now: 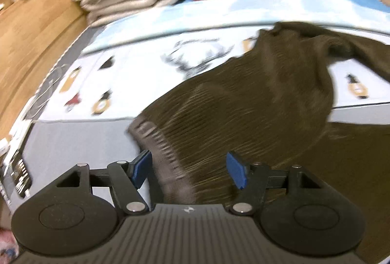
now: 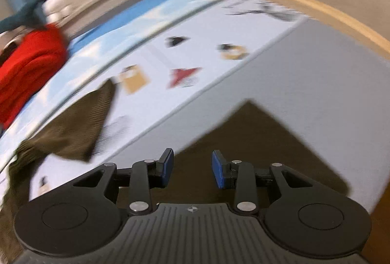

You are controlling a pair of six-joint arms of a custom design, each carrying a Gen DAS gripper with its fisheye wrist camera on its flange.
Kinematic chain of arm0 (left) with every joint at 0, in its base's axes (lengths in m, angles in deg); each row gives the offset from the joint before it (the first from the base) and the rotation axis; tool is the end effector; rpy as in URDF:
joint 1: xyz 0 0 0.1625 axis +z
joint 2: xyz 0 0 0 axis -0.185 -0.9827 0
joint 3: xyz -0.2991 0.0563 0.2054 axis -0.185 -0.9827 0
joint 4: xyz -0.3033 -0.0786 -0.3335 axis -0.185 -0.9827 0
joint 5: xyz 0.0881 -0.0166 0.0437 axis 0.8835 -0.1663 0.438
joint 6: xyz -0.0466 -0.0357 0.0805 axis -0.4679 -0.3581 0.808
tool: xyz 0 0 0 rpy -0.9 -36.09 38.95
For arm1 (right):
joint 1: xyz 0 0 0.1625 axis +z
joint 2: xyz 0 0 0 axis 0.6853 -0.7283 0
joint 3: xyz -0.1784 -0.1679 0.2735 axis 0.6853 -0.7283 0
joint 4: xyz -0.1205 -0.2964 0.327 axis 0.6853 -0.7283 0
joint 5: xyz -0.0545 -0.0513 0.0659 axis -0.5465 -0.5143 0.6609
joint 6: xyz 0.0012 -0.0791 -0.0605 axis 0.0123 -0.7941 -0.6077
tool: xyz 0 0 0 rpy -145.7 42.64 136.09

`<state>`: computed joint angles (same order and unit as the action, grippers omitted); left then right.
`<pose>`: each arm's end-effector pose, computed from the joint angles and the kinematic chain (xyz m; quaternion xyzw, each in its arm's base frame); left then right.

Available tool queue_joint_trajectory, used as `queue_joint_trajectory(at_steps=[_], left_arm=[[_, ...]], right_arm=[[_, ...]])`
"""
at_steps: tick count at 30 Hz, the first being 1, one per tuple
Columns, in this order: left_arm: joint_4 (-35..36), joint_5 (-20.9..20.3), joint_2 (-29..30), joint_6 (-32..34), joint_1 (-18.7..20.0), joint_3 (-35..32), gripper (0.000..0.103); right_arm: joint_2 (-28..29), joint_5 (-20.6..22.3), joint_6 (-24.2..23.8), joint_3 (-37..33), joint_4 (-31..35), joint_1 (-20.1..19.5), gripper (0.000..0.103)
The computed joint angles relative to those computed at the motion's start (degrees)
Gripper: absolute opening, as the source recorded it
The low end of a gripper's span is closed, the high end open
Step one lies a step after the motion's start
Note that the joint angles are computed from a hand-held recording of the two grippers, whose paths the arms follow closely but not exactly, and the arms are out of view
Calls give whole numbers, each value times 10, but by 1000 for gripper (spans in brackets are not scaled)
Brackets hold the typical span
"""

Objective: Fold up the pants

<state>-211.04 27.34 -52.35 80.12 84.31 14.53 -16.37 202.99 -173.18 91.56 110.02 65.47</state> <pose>0.0455 -0.6025 0.4637 0.2006 0.8237 -0.2614 0.4615 0.2055 -0.4564 0.1960 -0.2451 -0.8052 0.4435 0.3079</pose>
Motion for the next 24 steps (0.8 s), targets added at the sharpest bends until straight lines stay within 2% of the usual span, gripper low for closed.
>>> queue_joint_trajectory(at_steps=[2,4,5,7,8,10,11,12,13,17,18,19,20,22,23,24], left_arm=[[7,-12,1,2,-15,12,73],[-1,-35,-2,17,-32,31,72],[-13,-49,0,27,-39,40,72],[-12,-74,10,29,-54,42,72],[-3,-83,21,22,-60,37,70],[38,-99,49,-6,-70,10,49],[75,-112,68,-38,-74,-14,43],[87,-127,85,-62,-74,-31,27],[85,-140,100,-77,-73,-43,17],[12,-176,160,-98,-58,-62,16],[18,-177,174,-117,-51,-71,16],[46,-154,193,-151,-50,-93,16],[64,-148,210,-183,-46,-113,17],[76,-163,238,-216,-42,-147,28],[78,-165,251,-217,-42,-163,33],[69,-165,262,-207,-42,-174,45]], right_arm=[[17,-34,-24,-22,-17,2,37],[43,-61,-22,-53,-19,3,34],[56,-75,-18,-67,-25,3,31],[77,-101,-15,-90,-43,2,16],[90,-108,-14,-103,-50,3,14],[112,-116,-2,-127,-58,5,9],[122,-123,8,-137,-61,4,9],[131,-130,24,-146,-61,4,9],[139,-136,36,-153,-62,4,9],[180,-179,83,-195,-45,-11,13],[188,-198,90,-204,-39,-18,14],[196,-212,94,-214,-31,-25,18],[206,-222,96,-225,-24,-31,22],[231,-220,99,-257,-4,-43,38],[246,-214,102,-278,10,-48,40],[261,-211,109,-297,25,-54,42]])
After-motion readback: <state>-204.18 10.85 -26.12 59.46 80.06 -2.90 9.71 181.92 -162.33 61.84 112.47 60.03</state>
